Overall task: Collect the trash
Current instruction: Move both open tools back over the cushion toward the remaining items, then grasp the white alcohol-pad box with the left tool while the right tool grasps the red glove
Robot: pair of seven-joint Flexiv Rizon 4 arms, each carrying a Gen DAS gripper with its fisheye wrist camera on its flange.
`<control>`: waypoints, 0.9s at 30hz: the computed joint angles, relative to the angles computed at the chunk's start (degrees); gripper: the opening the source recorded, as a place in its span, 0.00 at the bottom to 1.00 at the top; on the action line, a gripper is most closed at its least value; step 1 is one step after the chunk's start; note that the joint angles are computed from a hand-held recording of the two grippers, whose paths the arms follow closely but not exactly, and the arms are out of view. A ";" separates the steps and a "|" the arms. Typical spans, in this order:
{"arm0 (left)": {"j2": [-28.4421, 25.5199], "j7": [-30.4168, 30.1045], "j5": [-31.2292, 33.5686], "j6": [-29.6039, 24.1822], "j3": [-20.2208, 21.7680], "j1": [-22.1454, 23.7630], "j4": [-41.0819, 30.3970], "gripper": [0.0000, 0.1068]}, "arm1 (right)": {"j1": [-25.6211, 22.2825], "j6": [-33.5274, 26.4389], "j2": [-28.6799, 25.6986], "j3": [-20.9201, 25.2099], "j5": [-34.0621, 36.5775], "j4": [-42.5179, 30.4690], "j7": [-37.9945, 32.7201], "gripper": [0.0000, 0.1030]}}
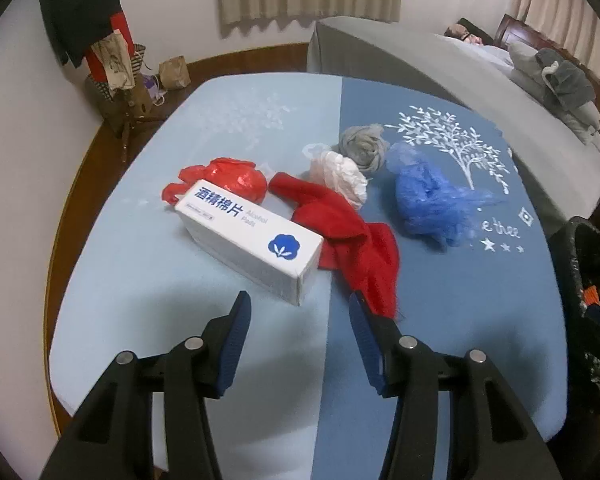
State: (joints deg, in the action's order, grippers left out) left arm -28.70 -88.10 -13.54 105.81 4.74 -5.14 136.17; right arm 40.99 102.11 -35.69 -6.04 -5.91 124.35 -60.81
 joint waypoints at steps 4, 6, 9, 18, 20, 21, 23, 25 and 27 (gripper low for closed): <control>-1.00 0.12 0.71 0.06 -0.95 1.86 -0.62 0.47 | 2.30 -0.61 -1.88 -2.08 -0.28 -1.92 -0.13 0.42; -1.45 0.31 0.73 0.21 -0.37 1.56 -0.75 0.47 | 2.29 -1.23 -3.05 -1.89 -0.63 -3.50 0.09 0.42; -1.71 0.67 0.84 0.19 -0.15 1.72 -0.87 0.47 | 1.57 -2.29 -4.52 -0.86 -1.58 -6.01 0.68 0.42; -3.33 -0.33 -0.18 -2.13 -0.16 2.71 -2.54 0.48 | -0.97 -4.86 -7.59 2.37 -5.17 -11.62 2.06 0.42; -3.02 -0.46 0.30 -1.71 -0.45 4.44 -1.70 0.49 | -1.41 -5.19 -7.83 2.91 -5.87 -12.03 2.12 0.42; -2.82 -0.39 0.22 -1.63 0.35 4.20 -1.49 0.49 | -1.31 -5.22 -7.98 2.84 -6.16 -12.14 2.17 0.42; -2.36 -0.25 0.34 -1.02 1.20 5.13 -0.54 0.49 | -1.33 -5.38 -8.34 2.98 -6.58 -12.46 2.36 0.42; -2.04 -0.02 0.55 -0.83 1.20 6.53 0.07 0.49 | -1.66 -5.70 -8.69 3.50 -6.89 -12.83 2.62 0.42; -1.55 0.11 0.50 -0.93 1.46 7.46 0.84 0.49 | -1.75 -6.03 -8.94 3.85 -7.25 -13.24 2.87 0.42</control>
